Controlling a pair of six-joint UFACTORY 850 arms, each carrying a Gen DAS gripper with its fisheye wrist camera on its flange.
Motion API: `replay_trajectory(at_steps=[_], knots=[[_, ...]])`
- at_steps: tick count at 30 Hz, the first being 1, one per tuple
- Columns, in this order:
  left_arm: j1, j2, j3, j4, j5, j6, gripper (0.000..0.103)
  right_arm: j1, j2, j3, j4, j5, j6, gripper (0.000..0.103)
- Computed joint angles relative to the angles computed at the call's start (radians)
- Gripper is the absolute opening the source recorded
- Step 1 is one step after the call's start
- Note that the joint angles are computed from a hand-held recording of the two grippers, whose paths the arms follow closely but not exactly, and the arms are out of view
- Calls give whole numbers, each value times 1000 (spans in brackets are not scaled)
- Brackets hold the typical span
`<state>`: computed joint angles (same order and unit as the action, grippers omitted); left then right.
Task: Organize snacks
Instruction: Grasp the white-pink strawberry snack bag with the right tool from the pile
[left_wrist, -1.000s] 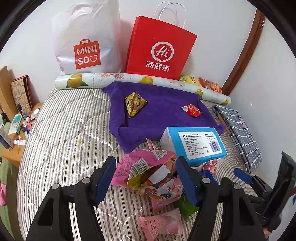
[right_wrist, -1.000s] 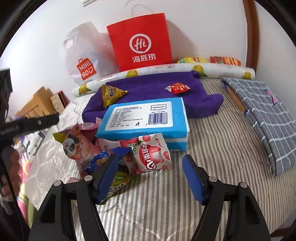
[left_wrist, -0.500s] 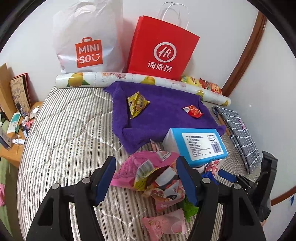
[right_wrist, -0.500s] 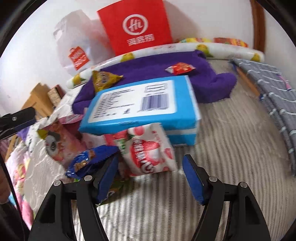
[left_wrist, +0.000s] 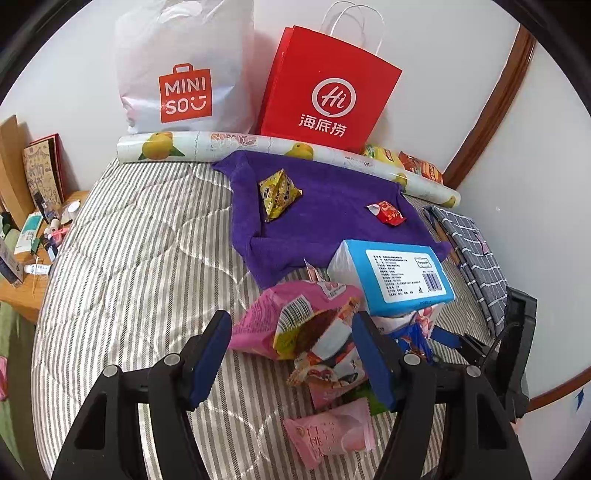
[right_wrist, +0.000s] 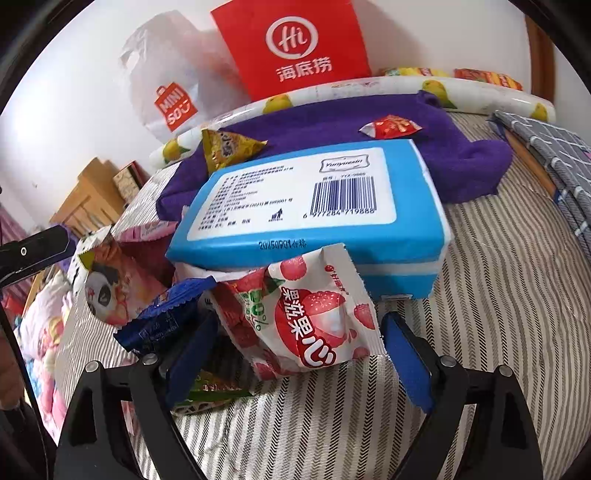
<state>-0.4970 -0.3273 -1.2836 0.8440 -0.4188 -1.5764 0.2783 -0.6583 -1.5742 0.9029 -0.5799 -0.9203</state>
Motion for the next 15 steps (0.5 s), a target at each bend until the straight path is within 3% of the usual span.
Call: replay_trajectory(at_steps=[3,15], knots=[[-5,1,5,-6,-2,6,66,-13,14,16,38,-16,-46,67],[-22,19,54,-39,37,7,66,-71,121,131,32,54,-27,64]])
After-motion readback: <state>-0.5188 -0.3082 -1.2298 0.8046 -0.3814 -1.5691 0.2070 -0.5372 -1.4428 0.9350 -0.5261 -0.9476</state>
